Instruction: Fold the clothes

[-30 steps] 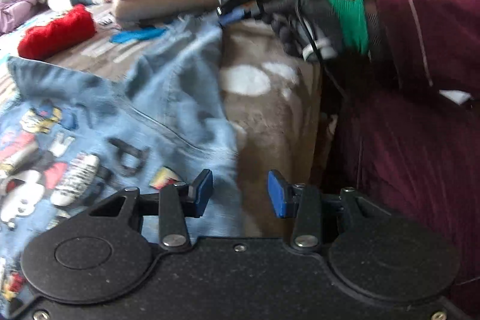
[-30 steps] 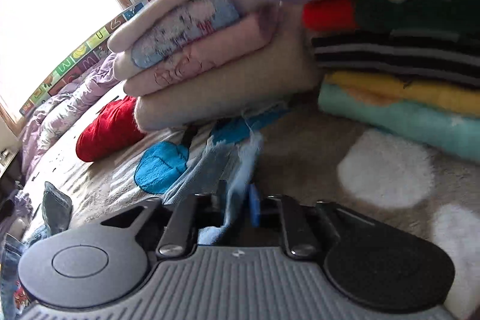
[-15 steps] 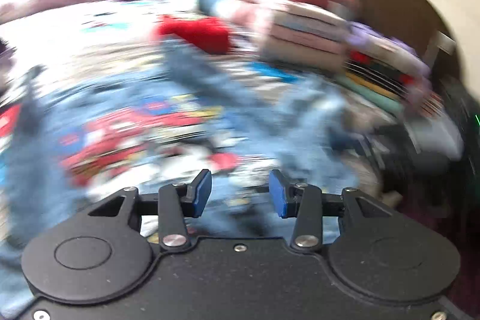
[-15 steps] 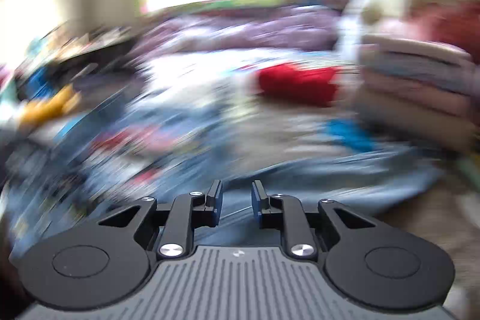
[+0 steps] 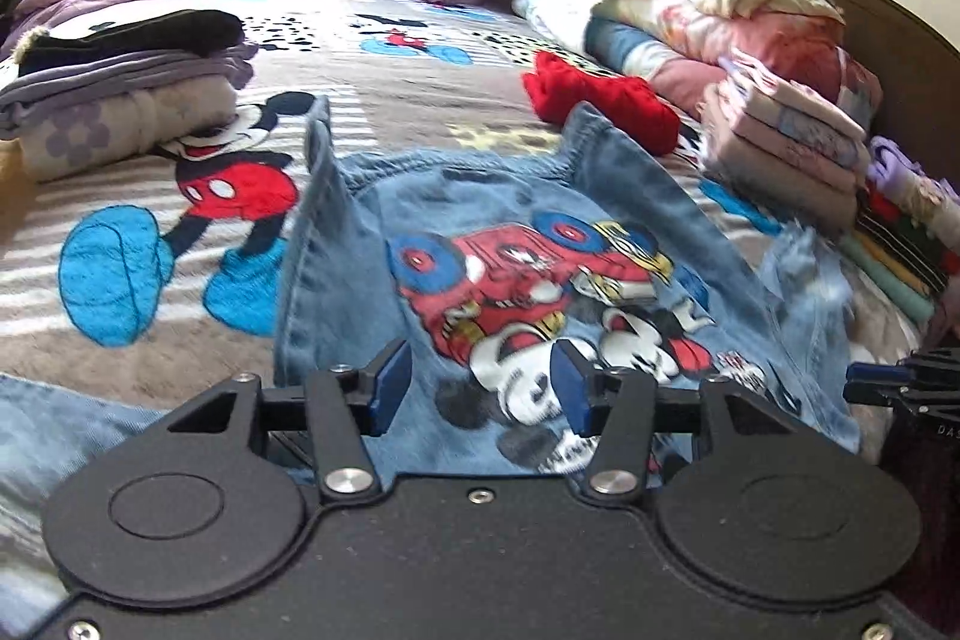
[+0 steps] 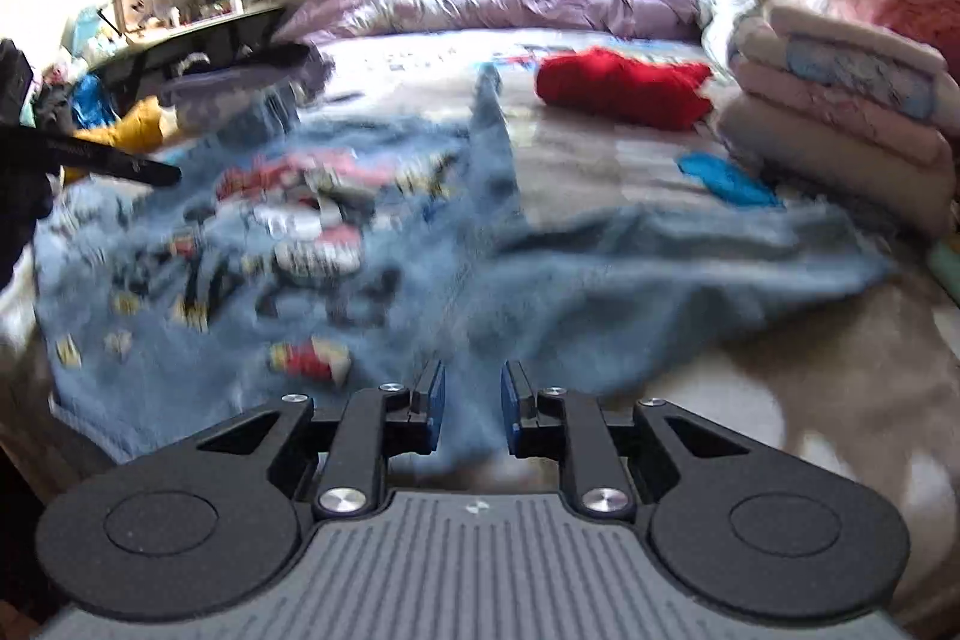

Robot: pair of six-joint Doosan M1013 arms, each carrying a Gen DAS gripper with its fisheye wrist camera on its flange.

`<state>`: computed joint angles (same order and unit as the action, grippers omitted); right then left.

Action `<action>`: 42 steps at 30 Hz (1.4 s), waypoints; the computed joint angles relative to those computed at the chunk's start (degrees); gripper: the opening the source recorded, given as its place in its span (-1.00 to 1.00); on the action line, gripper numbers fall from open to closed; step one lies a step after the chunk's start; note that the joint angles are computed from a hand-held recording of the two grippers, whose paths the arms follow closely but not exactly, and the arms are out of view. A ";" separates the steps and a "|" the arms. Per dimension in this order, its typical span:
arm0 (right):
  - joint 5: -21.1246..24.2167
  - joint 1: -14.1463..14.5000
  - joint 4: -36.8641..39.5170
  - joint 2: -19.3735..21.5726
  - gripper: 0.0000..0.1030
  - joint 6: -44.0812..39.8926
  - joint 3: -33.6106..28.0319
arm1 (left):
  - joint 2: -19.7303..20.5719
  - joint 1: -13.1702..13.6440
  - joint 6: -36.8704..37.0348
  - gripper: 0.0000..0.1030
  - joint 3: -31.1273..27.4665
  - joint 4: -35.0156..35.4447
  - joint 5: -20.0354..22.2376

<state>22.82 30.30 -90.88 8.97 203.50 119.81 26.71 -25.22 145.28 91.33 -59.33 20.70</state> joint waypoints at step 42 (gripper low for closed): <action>-7.05 -15.38 59.37 18.28 -0.87 -67.00 -27.01 | 14.73 4.06 -32.00 -0.44 -22.38 21.26 9.11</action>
<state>15.77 14.93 -31.51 27.25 136.50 92.80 41.44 -21.16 113.27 68.95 -38.07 29.81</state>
